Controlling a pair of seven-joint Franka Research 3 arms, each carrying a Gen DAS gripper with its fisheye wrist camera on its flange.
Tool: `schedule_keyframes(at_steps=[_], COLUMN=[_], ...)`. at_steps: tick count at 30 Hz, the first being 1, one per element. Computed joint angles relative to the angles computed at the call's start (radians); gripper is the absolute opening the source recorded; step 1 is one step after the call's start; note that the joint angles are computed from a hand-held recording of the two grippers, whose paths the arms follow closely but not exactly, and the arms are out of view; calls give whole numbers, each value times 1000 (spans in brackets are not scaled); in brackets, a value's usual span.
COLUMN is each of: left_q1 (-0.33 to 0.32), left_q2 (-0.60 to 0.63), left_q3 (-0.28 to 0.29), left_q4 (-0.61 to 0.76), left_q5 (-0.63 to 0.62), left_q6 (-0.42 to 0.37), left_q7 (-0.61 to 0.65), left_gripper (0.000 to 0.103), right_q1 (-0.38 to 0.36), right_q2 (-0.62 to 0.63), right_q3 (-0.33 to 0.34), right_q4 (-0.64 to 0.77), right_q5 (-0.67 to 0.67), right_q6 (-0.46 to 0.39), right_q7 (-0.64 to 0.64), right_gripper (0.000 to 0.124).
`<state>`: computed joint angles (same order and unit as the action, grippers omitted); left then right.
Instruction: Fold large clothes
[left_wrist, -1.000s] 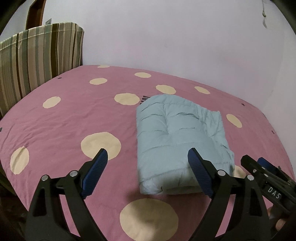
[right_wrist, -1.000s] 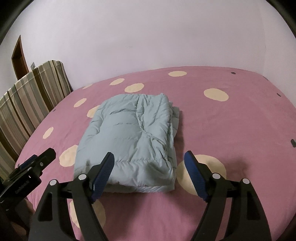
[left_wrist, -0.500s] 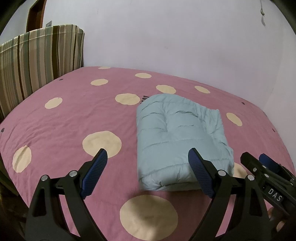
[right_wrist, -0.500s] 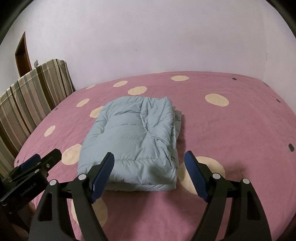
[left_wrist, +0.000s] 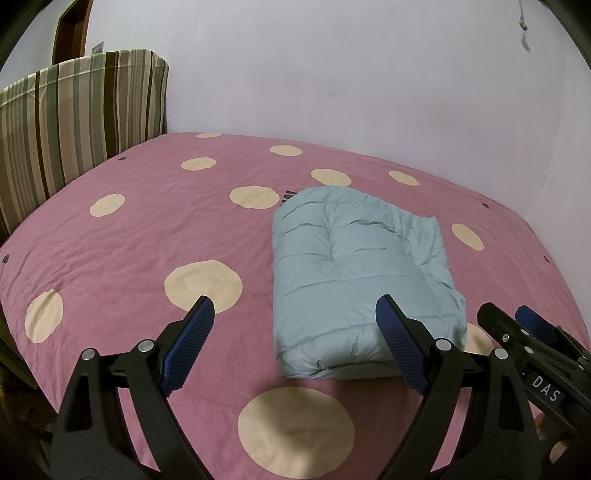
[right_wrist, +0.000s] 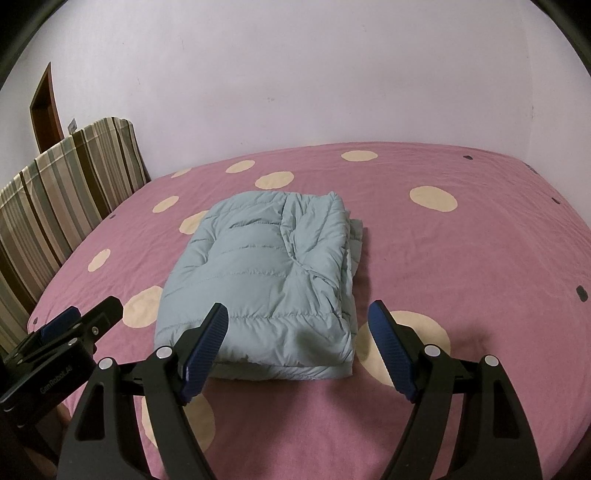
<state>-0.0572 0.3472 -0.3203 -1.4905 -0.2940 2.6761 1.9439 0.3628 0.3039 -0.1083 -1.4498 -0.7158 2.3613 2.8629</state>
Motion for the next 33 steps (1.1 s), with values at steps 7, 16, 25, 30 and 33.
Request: schedule_keyframes(at_steps=[7, 16, 25, 30, 33], left_q1=[1, 1, -1, -12, -17], left_q2=[0, -3, -16, -22, -26], left_q3=[-1, -2, 1, 8, 10], left_q4=[0, -4, -21, -26, -34], left_q5=[-1, -3, -3, 26, 42], left_q6=[0, 2, 25, 35, 51], left_q7=[2, 1, -8, -17, -18], left_gripper=[89, 89, 89, 89, 89], right_q1=[-1, 0, 2, 3, 3], right_q2=[-3, -2, -4, -3, -3], right_q3=[0, 0, 1, 2, 2], right_q4=[-4, -1, -1, 0, 1], right_q5=[0, -2, -8, -10, -10], right_q6=[4, 0, -2, -4, -5], right_q7=[-1, 2, 6, 8, 7], right_gripper=[77, 77, 77, 77, 77])
